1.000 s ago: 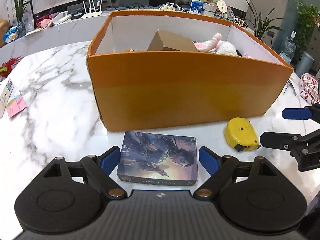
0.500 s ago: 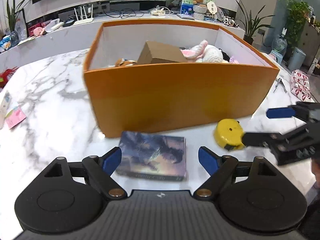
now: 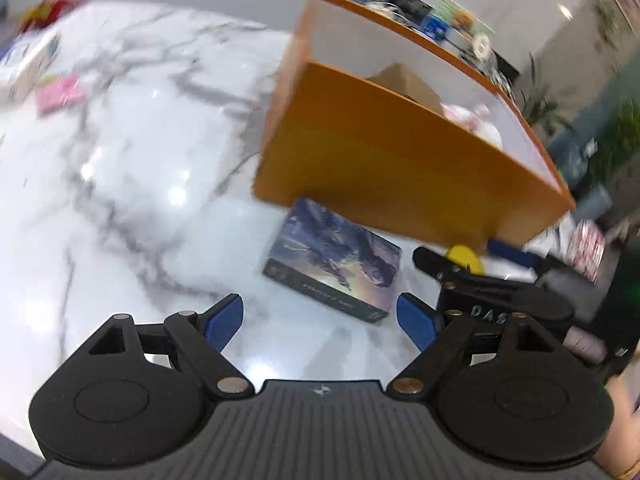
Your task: Organize objects
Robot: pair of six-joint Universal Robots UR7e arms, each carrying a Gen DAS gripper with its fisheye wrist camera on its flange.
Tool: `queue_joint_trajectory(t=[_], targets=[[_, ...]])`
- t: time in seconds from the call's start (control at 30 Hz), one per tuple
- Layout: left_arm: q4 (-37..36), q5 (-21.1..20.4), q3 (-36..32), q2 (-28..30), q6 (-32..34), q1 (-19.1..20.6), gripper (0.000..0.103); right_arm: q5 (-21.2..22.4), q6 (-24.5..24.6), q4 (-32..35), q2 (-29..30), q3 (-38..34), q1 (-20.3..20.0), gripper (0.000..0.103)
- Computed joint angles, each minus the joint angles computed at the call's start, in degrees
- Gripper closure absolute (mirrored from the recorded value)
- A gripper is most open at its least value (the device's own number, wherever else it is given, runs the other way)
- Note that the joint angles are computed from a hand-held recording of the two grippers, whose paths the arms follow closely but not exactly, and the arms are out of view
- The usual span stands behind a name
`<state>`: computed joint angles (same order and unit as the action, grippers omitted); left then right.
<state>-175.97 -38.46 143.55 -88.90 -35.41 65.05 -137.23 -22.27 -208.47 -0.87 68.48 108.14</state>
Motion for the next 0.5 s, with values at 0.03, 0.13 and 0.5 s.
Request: queue_joint_trajectory(t=[0.03, 0.13, 0.5], targets=[[-0.30, -0.33, 0.20, -0.59, -1.49, 0.47, 0.004, -1.09, 0.45, 0.47, 0.78, -1.33, 0.18, 0.001], [-2.56, -2.11, 0.58, -1.58, -3.86, 1.88, 0.004, -0.88, 1.47, 3.04, 1.68, -3.10, 0.48, 0.001], [-8.61, -5.97, -0.93, 0.02, -4.15, 5.31, 0.004, 1.70, -5.20, 6.37, -0.22, 1.85, 2.24, 0.001]])
